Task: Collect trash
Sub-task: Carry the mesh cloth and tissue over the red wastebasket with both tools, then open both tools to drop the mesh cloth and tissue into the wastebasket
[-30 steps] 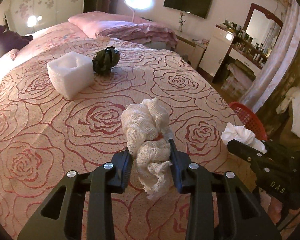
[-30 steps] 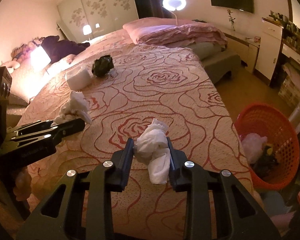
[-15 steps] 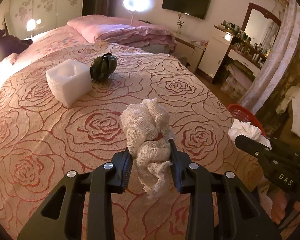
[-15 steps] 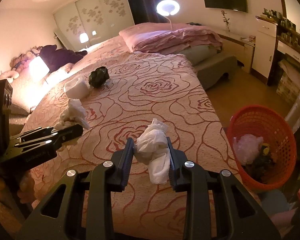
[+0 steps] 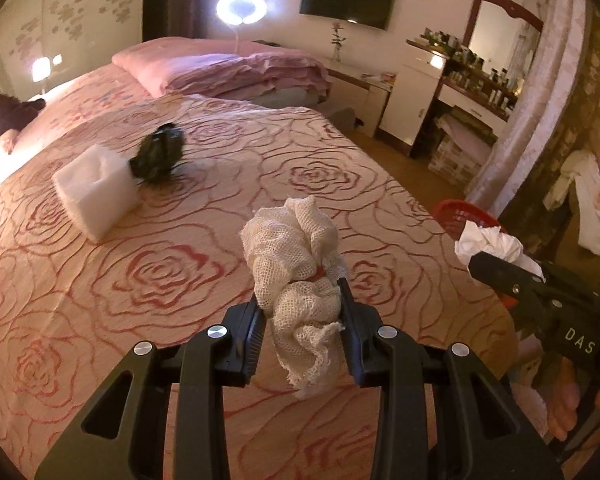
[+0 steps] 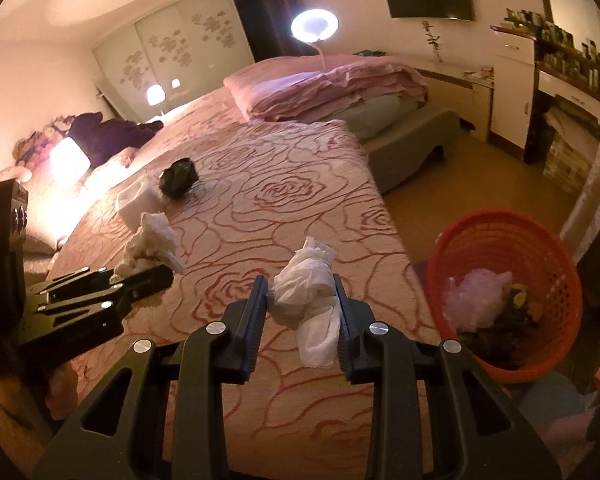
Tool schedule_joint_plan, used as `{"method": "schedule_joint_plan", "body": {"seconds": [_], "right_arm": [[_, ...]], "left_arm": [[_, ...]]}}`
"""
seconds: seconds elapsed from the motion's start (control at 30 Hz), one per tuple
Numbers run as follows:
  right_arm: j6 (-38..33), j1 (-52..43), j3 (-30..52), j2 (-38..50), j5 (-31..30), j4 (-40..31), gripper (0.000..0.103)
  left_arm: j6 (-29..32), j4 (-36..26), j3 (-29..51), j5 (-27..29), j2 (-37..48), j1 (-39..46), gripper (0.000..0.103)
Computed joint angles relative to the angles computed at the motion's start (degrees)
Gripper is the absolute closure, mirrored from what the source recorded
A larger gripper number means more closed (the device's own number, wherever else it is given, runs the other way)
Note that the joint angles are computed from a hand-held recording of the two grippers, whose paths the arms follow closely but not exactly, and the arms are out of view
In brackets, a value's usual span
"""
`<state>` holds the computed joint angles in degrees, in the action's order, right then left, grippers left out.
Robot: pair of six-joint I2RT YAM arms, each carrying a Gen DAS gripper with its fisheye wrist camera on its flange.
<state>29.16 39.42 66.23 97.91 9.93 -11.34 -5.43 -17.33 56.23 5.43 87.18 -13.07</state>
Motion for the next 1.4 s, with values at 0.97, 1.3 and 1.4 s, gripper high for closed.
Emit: {"method": "schedule_joint_plan", "body": {"seconds": [0.97, 1.3, 1.4], "right_arm": [[-0.57, -20.32, -13.55, -10.73, -1.54, 2.76, 0.073], [1.46, -25.6, -14.62, -6.3, -5.67, 4.63, 0.071], [2.36, -26.73, -14.99, -5.2, -7.22, 5.62, 0.071]], "left_arm": [[4.41, -8.81, 32.89, 2.23, 27.23, -18.03, 0.071], [6.48, -17.46, 47.57, 5.5, 40.63, -20.1, 0.067], [6.48, -19.38, 51.13, 5.63, 43.42, -19.96, 0.056]]}}
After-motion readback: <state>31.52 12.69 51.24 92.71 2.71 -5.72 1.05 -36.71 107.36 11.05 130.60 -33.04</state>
